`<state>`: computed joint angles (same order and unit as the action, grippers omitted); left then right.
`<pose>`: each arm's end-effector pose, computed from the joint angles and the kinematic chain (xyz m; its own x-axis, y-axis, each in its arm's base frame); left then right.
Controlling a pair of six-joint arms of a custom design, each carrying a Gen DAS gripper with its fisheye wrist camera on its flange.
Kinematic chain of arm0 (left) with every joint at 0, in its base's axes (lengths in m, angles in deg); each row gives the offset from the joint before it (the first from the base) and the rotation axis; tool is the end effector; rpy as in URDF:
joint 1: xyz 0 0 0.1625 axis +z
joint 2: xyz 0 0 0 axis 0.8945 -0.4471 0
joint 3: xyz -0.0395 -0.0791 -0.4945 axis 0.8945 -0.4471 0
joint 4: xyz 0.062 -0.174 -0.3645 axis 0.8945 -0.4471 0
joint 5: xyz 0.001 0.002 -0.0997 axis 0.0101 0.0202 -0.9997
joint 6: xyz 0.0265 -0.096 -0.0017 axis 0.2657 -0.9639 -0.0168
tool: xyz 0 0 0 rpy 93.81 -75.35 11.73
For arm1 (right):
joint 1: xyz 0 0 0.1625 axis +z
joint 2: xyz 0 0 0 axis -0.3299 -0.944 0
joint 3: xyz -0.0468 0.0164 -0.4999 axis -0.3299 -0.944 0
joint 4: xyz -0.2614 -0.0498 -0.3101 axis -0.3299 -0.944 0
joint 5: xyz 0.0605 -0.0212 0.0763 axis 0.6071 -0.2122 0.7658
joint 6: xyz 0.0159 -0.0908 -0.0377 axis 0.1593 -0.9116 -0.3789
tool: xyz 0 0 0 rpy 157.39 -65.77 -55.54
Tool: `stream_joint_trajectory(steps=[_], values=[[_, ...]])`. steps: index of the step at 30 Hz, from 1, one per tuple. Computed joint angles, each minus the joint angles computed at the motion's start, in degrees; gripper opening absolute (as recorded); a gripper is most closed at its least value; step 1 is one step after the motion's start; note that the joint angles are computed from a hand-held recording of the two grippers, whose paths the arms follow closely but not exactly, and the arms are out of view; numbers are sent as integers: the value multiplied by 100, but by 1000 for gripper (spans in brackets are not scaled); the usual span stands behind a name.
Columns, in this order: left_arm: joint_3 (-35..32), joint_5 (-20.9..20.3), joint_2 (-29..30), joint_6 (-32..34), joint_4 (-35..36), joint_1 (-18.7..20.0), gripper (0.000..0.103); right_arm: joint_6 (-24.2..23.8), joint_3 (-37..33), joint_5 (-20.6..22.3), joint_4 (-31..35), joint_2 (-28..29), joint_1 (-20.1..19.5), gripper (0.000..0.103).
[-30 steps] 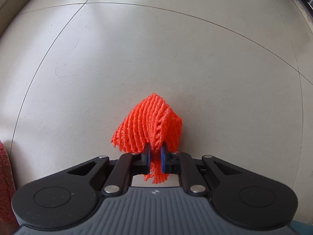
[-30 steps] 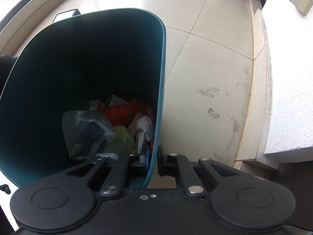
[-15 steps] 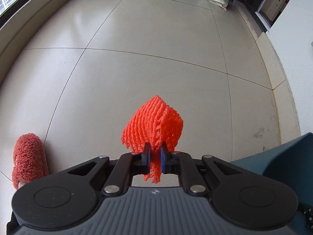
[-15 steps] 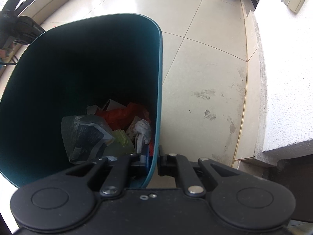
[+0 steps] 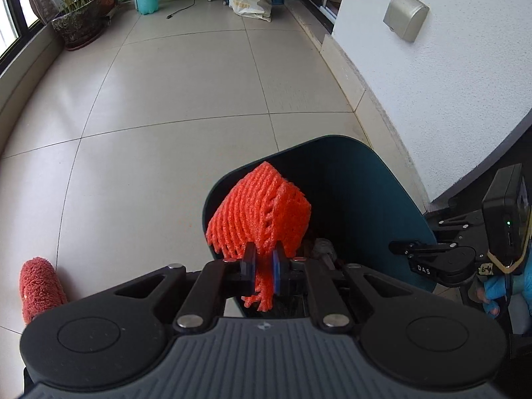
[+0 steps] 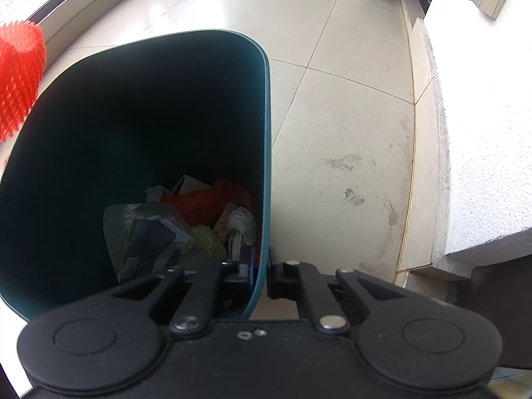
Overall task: Collect trash
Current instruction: 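Carry the orange fruit net into the teal bin and release it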
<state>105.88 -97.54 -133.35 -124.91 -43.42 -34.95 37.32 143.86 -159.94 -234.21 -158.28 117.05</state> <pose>-0.4747 -0.4829 0.1961 -0.7391 0.1504 -0.6566 0.3990 0.8831 -0.2468 0.1530 -0.5444 0.3558 -0.6846 -0.3893 0.6163 -0.5151 0.8566 -0.0310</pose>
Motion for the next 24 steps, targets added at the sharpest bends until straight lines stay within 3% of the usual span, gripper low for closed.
stream_joint_trajectory(steps=[4,8,12,20,24], values=[[-160,-326,499,278,-158,54,9,-33,-2,42,-1,-9,-19,6],[-477,-562,1022,203,347,257,9,-40,-22,132,72,-43,-61,7],[-627,-479,1371,204,616,425,9,1,-65,252,237,-96,-111,11],[-569,-773,1393,33,602,642,11,2,-79,458,315,-278,-128,18],[-372,-910,1204,17,288,611,24,-96,-46,348,248,-365,39,19]])
